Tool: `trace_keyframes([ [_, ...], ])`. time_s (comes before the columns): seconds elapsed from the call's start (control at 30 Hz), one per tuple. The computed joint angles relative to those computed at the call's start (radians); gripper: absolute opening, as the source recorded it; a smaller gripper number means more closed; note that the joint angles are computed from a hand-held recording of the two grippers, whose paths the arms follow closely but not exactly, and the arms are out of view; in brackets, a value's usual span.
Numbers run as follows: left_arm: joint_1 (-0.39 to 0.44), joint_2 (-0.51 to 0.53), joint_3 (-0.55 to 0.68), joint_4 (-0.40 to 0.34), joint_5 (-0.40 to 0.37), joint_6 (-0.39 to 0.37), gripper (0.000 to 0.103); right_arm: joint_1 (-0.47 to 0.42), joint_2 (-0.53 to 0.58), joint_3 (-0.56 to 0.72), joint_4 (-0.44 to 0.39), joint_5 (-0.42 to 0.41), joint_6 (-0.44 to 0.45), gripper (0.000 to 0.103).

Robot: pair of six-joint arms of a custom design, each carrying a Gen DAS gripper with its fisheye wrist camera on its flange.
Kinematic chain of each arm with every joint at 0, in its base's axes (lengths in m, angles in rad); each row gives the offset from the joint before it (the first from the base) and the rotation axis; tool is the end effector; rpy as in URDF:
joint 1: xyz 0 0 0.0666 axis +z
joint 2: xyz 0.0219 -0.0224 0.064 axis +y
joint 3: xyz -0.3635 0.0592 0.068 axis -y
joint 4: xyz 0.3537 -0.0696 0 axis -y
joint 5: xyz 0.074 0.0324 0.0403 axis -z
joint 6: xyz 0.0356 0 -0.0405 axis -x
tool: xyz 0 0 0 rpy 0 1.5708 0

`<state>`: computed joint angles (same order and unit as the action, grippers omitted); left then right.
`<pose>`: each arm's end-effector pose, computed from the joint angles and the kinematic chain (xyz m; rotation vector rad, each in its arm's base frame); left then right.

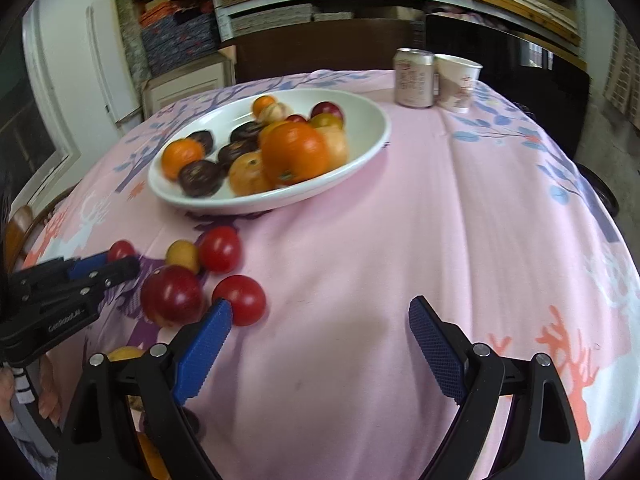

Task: Organize fruits
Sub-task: 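Grasp a red tomato with the right gripper while the left gripper holds its tomato, then carry both red tomatoes over the white plate and lower them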

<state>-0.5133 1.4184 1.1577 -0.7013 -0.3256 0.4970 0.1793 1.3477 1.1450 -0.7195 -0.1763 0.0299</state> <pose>0.3862 -0.2051 0.3206 -0.1068 2.4589 -0.0204 0.4122 0.0806 0.3419 -0.3340 2.4722 0.2823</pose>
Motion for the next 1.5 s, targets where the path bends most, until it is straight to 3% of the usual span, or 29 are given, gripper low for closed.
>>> trace_keyframes([
  [0.2, 0.0, 0.001, 0.002, -0.004, 0.0, -0.001, 0.03, 0.008, -0.01, -0.013, 0.026, -0.014, 0.024, 0.086],
  [0.53, -0.002, 0.004, 0.003, -0.006, -0.006, -0.002, 0.03, 0.051, 0.0, 0.003, 0.004, -0.08, 0.095, 0.051],
  [0.8, -0.002, 0.006, 0.003, -0.005, -0.001, -0.003, 0.03, 0.057, 0.048, 0.045, -0.056, -0.156, 0.083, 0.043],
  [0.87, -0.001, 0.005, 0.002, 0.0, 0.002, -0.004, 0.03, 0.053, 0.049, 0.044, -0.054, -0.186, 0.08, 0.028],
  [1.17, 0.012, -0.011, -0.015, 0.03, 0.026, 0.007, 0.03, 0.041, 0.03, 0.025, -0.03, -0.193, 0.076, 0.028],
  [1.5, -0.008, -0.048, -0.031, 0.048, -0.026, -0.001, 0.03, 0.009, 0.001, 0.002, -0.002, -0.206, 0.048, 0.028],
])
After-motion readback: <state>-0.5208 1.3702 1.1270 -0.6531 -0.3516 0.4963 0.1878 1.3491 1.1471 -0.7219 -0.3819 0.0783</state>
